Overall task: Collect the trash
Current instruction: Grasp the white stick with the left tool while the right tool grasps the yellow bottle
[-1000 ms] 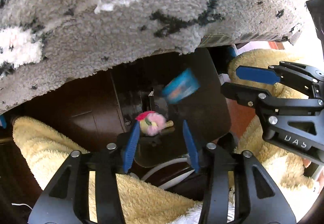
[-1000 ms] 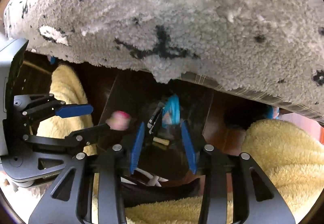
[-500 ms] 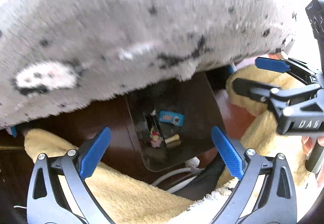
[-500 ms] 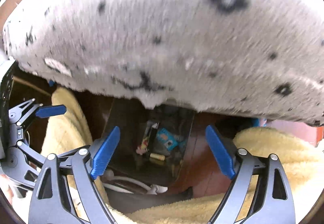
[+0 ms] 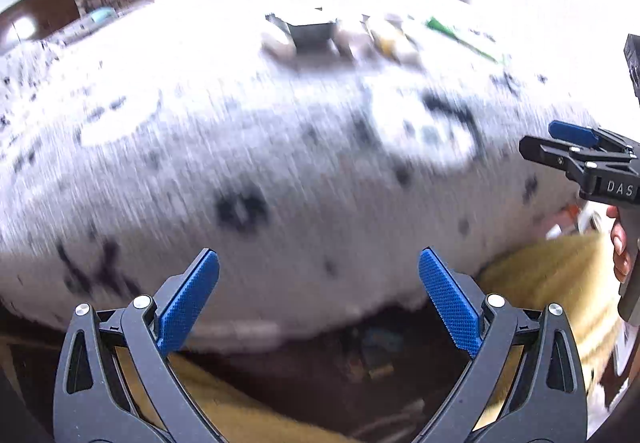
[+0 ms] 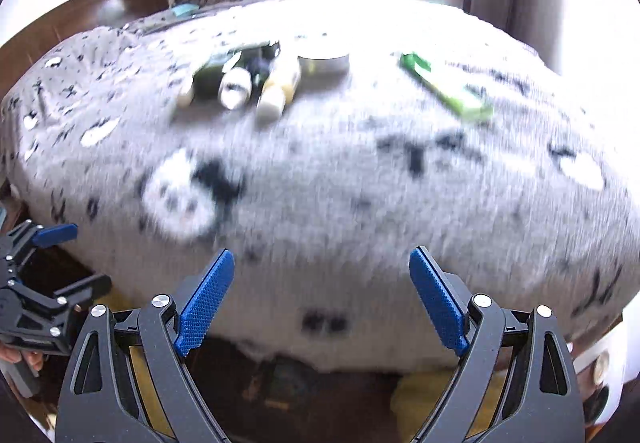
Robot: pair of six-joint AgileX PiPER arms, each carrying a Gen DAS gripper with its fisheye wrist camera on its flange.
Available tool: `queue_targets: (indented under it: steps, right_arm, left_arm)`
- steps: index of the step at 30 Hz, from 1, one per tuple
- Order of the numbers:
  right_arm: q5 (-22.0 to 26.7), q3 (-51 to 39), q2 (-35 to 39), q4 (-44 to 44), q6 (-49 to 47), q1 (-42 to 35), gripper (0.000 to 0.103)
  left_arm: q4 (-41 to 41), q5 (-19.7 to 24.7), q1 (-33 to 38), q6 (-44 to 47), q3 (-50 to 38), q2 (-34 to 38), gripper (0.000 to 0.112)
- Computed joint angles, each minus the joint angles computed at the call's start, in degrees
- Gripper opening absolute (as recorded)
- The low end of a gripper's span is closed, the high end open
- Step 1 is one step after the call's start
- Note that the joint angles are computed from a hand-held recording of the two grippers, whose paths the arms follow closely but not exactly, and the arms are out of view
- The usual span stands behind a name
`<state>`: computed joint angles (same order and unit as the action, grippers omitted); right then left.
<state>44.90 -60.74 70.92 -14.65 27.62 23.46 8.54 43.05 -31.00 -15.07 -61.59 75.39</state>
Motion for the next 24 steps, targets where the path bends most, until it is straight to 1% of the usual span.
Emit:
queue_targets:
  steps: [4, 8, 12, 14, 15, 16, 17, 19, 22, 24]
  right_arm:
    - [-0.45, -8.16, 6.4, 1.62, -3.65, -3.28, 0.09]
    - [0.16, -15.81, 13.19, 0.38, -1.93, -3.21, 0.09]
    - [-0.81, -23.11, 19.83, 5.05, -5.48, -5.21, 0.089]
    - [-0.2, -27.09, 23.26, 6.58, -6.95, -5.62, 0.078]
    - [0.47, -29.45, 25.26, 7.74, -8.09, -5.92, 0.077]
    - [1.08, -31.26, 26.79, 8.35, -8.59, -5.95, 0.071]
    - [1.96, -33.61, 28.81, 9.04, -9.21, -5.97, 0.064]
    - [3.23, -37.02, 31.78, 10.57, -10.43, -6.3, 0.056]
    - [3.96, -40.22, 34.9, 13.13, -12.0, -6.78, 0.05]
    - [5.23, -42.47, 36.95, 12.53, -11.63, -6.4, 0.048]
  left_arm:
    - [-0.45, 0.2, 3.48, 3.23, -8.18, 5.28, 0.095]
    - [0.51, 0.73, 4.84, 3.79, -15.52, 11.29, 0.095]
    - [0.12, 1.92, 6.16, 5.49, -23.33, 17.29, 0.094]
    - [-0.38, 2.69, 6.77, 6.06, -27.4, 20.59, 0.09]
    - [-0.46, 3.11, 6.88, 5.93, -28.98, 21.87, 0.087]
    - [-0.82, 3.44, 7.2, 6.02, -30.61, 23.32, 0.082]
    - [-1.81, 4.04, 7.75, 6.57, -32.74, 24.94, 0.079]
    - [-3.55, 4.76, 8.59, 7.1, -35.49, 27.21, 0.071]
    - [-6.15, 6.14, 9.59, 7.85, -40.31, 30.75, 0.067]
    - [-6.27, 7.32, 9.65, 7.44, -43.77, 33.11, 0.066]
